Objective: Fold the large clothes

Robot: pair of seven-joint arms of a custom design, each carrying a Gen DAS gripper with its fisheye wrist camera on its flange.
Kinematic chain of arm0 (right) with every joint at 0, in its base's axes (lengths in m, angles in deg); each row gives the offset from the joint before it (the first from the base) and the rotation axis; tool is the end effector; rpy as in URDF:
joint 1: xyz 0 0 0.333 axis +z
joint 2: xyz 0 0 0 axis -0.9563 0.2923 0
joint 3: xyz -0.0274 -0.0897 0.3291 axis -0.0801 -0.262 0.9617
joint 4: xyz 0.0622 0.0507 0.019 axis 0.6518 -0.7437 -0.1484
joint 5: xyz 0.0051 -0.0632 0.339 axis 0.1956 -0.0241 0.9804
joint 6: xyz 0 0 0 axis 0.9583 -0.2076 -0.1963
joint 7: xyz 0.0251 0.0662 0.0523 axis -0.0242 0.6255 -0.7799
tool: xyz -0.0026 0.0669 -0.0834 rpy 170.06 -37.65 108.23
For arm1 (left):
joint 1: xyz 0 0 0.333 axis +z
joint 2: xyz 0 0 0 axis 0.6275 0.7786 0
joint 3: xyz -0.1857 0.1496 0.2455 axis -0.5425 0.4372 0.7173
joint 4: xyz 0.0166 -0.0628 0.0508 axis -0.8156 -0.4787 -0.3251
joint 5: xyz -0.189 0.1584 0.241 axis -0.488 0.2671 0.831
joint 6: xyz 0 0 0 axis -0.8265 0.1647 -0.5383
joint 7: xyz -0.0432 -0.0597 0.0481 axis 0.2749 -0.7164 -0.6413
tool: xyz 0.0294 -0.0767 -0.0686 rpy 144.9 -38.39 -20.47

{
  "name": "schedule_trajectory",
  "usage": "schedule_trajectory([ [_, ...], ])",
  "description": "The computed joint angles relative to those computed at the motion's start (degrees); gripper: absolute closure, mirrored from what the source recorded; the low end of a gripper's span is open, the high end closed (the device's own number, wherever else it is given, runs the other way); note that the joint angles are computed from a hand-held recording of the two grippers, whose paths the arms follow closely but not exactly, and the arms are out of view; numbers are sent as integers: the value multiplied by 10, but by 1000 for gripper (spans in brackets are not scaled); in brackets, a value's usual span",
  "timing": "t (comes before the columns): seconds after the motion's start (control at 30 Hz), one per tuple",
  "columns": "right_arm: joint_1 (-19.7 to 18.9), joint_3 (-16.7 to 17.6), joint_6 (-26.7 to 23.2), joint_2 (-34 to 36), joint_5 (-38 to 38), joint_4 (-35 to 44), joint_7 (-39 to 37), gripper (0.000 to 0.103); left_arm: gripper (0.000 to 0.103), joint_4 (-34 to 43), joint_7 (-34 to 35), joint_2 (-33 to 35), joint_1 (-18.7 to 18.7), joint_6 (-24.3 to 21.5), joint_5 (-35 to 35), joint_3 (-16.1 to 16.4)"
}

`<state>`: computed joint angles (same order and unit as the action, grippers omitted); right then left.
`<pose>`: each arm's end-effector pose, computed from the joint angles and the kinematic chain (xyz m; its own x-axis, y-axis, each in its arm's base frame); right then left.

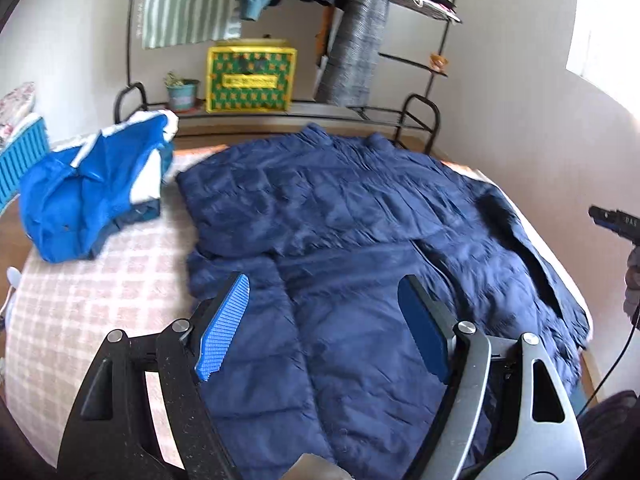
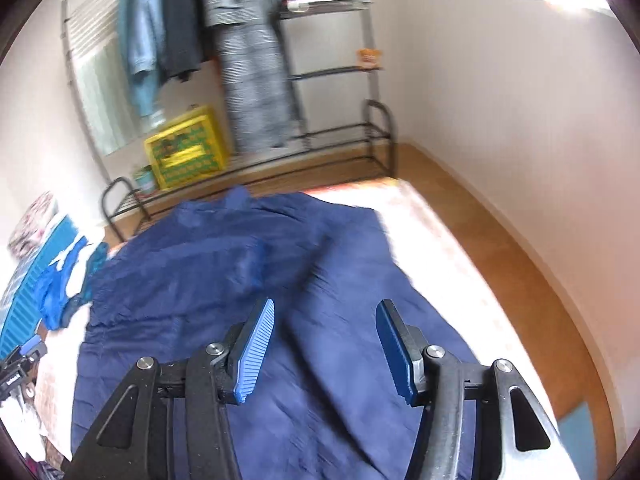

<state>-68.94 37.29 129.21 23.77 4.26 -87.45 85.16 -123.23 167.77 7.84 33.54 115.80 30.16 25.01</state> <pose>0.5968 0.0456 0.5741 0.2181 -0.9646 -0.1480 -0.5970 -0.0120 -0.8022 0.3418 -0.0532 0.6786 -0.0721 -0.9830 0.1687 -0.6865 -0.0737 -0.7234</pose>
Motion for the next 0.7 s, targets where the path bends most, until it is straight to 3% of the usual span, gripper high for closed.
schedule_trajectory([
  [0.17,-33,-38,-6,-39,37,-82,9,47,24,-2,2,-17,-11,-15,1,-8],
  [0.33,-57,-66,-23,-31,63,-119,29,47,23,-3,-4,-25,-13,-16,3,-9],
  [0.5,-75,-79,-16,6,10,-126,109,47,24,3,-11,-30,-16,-41,-1,-8],
  [0.7,-112,-62,-50,35,33,-117,142,47,24,7,-6,-28,-18,-48,-2,-4],
])
